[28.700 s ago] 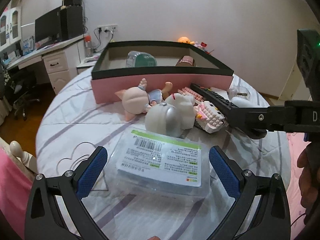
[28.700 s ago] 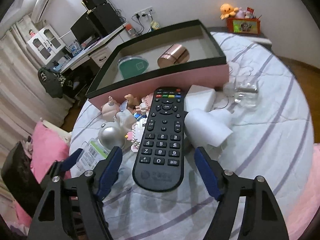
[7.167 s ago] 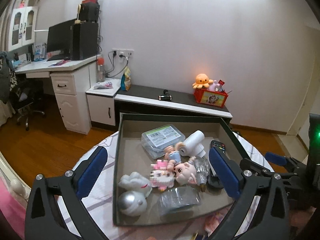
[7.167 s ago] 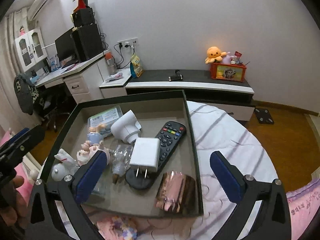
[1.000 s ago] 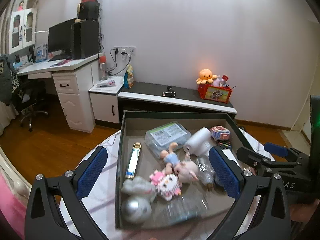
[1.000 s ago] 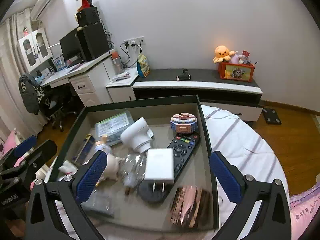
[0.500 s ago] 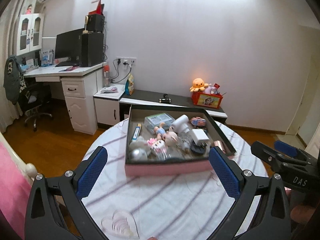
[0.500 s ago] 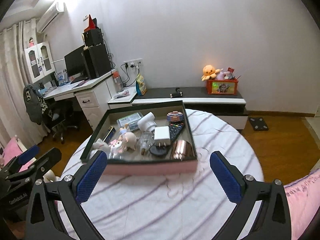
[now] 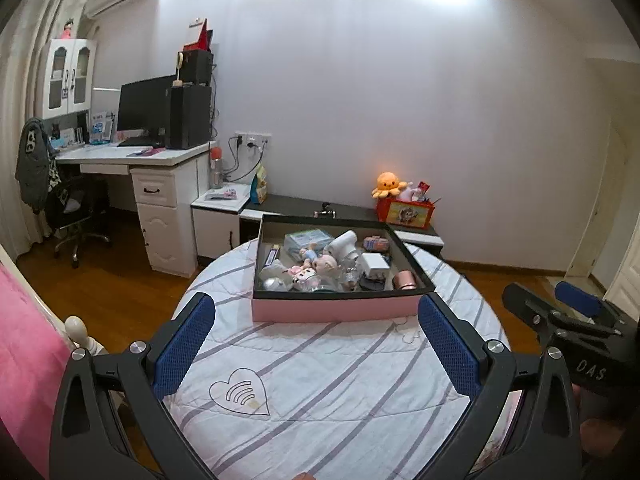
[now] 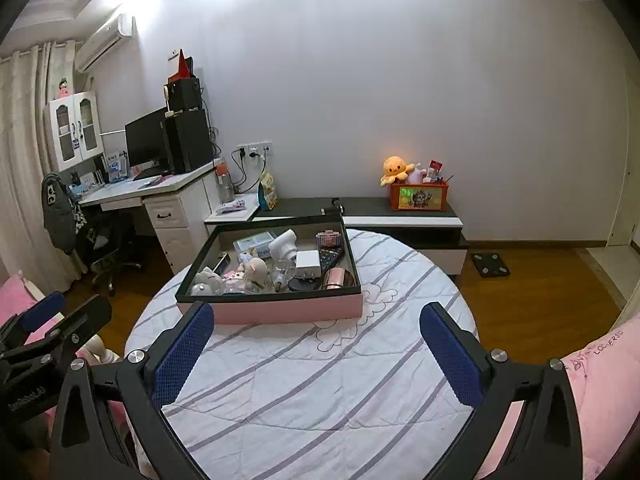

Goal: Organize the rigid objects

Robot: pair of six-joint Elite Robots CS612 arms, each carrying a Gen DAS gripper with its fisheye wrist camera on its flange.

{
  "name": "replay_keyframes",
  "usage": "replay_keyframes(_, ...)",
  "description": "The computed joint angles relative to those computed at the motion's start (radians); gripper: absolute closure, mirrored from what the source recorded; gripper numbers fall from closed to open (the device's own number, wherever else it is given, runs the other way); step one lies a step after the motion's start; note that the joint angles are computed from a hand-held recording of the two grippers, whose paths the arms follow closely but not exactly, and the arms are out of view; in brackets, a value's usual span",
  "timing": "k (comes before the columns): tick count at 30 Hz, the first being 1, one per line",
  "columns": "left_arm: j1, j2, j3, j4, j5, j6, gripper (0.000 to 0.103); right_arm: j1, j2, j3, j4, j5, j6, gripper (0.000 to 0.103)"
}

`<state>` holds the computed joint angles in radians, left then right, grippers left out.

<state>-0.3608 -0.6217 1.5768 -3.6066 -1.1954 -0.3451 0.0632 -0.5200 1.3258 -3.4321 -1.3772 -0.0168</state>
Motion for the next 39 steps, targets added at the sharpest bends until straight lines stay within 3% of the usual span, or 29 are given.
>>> replay_keyframes(21, -0.009, -0.013, 0.020, -0.028, 0.021, 0.016, 0.000, -0.004, -0.014, 0.029, -0.047, -0.004, 0.014, 0.000)
replay_keyframes(35, -0.001, -0.024, 0.028, 0.002, -0.005, -0.011, 0.000, -0.006, -0.017, 0.031, -0.042, -0.002, 0.011, 0.000)
replay_keyframes(39, -0.005, -0.025, 0.030, 0.006, 0.024, -0.003, 0.000, -0.007, -0.017, 0.031, -0.040, -0.004, 0.010, 0.000)
